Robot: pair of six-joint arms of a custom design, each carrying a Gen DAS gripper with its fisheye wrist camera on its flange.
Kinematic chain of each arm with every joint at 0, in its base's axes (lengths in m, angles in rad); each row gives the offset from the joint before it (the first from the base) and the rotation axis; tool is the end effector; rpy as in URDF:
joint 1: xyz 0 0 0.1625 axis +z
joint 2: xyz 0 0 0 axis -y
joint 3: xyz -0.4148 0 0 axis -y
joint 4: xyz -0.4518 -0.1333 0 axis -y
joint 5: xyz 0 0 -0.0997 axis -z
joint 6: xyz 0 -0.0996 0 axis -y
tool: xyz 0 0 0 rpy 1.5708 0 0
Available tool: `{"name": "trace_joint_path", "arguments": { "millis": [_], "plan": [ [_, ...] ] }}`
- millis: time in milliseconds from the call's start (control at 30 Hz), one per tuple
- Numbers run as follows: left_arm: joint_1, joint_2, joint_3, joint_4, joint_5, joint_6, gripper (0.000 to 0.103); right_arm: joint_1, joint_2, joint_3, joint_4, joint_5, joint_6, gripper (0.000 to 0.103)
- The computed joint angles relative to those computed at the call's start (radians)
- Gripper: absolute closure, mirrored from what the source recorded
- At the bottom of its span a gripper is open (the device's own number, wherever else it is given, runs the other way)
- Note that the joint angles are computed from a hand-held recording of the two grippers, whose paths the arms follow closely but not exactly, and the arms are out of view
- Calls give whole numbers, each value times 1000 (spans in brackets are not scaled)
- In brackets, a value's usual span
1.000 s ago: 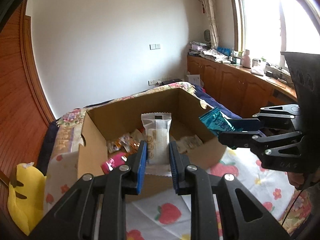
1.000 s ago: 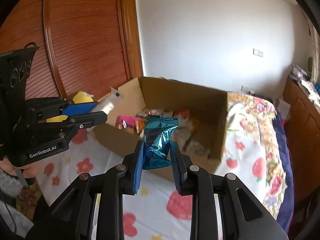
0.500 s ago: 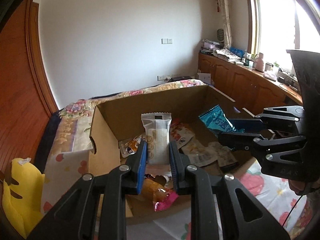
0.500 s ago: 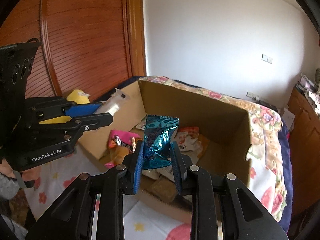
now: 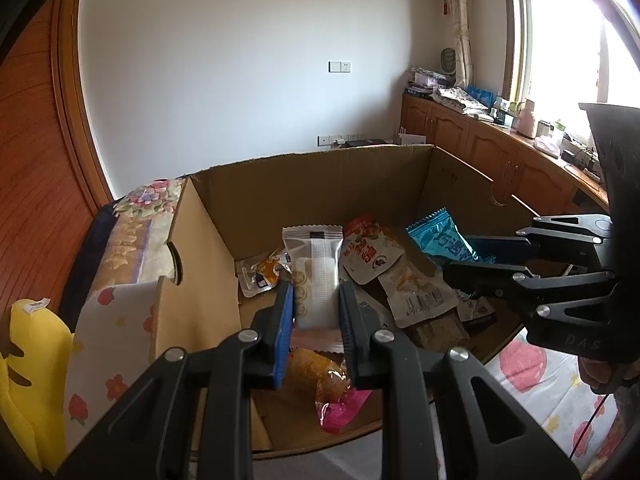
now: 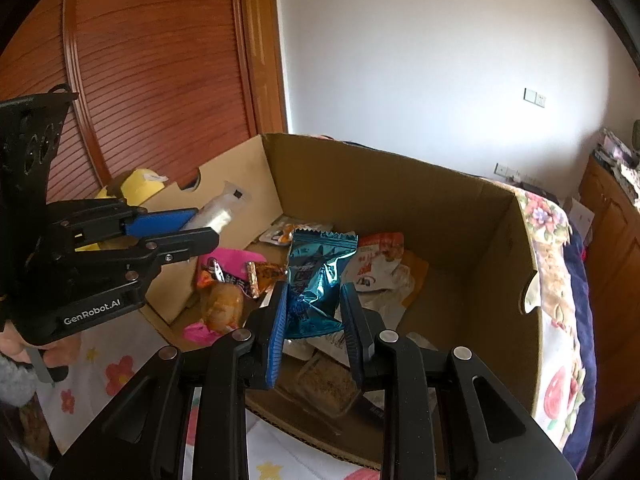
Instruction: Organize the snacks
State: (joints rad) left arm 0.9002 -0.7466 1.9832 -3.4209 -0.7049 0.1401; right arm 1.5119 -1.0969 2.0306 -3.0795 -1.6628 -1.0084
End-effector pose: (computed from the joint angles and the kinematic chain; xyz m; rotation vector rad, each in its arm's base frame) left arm -0.1912 -0.5776 0.0220 0.5926 2.2279 -0.9736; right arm 0.0889 -0.6019 0.1394 1.2033 -2.4217 0.6250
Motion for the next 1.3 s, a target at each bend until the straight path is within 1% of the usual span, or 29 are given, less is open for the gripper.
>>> {"name": "trace_joint_path", "arguments": {
  "millis": [200, 300, 467, 533, 667, 733, 867, 1000, 1233, 1300],
  "plan": [
    [5, 7, -9, 3, 3, 3, 83, -1, 6, -4, 0, -5, 10, 78],
    [5, 11, -11, -3, 8, 0, 80, -5, 4, -6, 2, -1, 16, 77],
    [6, 11, -6, -7, 3, -3, 80, -7, 5, -2, -14, 4, 24, 76],
    [3, 14, -5, -18, 9, 2, 78, -9, 4, -1, -22, 5, 29, 73],
    [-5, 8, 13, -34, 10, -5, 76, -11, -6, 9, -37, 11, 35, 73],
    [-21, 0, 32, -45, 21, -10, 76, -12, -24, 26, -45, 16, 36, 73],
    [-70, -35, 91, -59, 49, -39, 76, -10, -74, 77, -61, 26, 38, 73],
    [-131, -76, 156, -56, 82, -86, 76, -11, -153, 156, -84, 33, 37, 73],
    [-271, -152, 299, 16, 157, -253, 76, -26, -320, 318, -120, 54, 45, 72],
    [-320, -178, 346, 54, 178, -323, 76, -33, -372, 367, -131, 58, 39, 72]
  ]
}}
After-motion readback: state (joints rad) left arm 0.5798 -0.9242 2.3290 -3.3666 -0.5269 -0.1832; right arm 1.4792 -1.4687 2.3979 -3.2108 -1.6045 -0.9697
